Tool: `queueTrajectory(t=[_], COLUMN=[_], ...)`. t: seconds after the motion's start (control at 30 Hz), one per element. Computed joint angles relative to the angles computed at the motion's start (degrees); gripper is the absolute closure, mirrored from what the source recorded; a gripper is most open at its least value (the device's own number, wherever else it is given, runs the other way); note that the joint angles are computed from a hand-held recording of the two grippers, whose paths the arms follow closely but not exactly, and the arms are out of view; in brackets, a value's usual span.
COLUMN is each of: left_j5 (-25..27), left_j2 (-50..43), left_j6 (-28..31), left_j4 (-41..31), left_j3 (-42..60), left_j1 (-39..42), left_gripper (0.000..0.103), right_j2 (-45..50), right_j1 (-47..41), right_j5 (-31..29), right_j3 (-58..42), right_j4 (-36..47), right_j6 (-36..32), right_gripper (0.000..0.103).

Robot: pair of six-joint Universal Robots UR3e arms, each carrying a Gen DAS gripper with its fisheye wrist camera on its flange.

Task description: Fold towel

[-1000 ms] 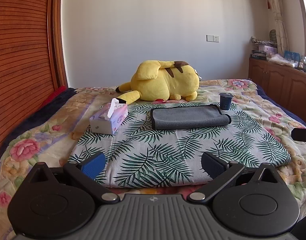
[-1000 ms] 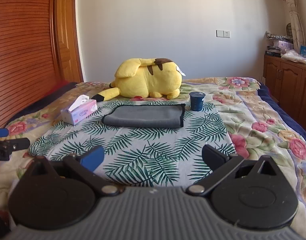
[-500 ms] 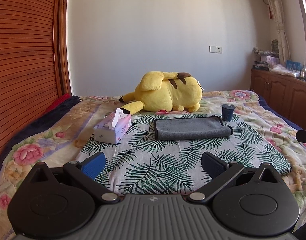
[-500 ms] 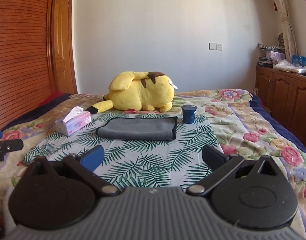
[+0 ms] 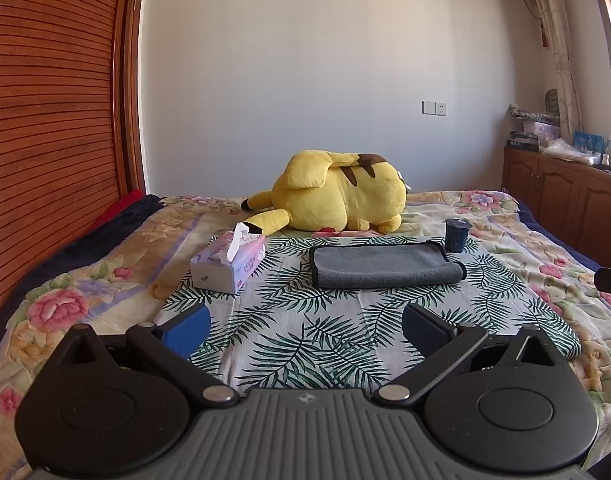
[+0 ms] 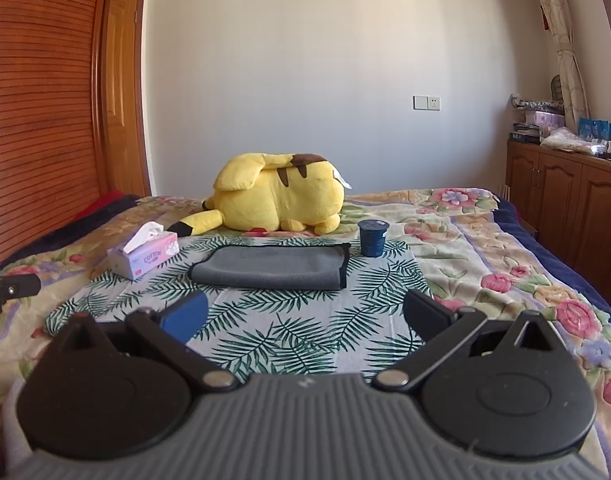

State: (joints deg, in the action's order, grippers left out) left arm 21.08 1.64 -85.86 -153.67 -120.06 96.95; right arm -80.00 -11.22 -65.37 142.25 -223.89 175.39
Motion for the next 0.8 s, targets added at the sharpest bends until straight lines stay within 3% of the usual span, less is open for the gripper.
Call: queueTrajectory(t=[0.8], left_j5=[-0.12], left_j2=[0.55], left_j6=[-0.5], left_j4=[0.91], left_j3=[-0.26], left_j1=[-0.33], left_gripper=[0.017], right_j2=[-0.1], right_j1=[0.0], right_j5=[-0.05], right_j3=[0.05], right_j4=[0.08], right_j6=[-0.04], right_gripper=[0.0])
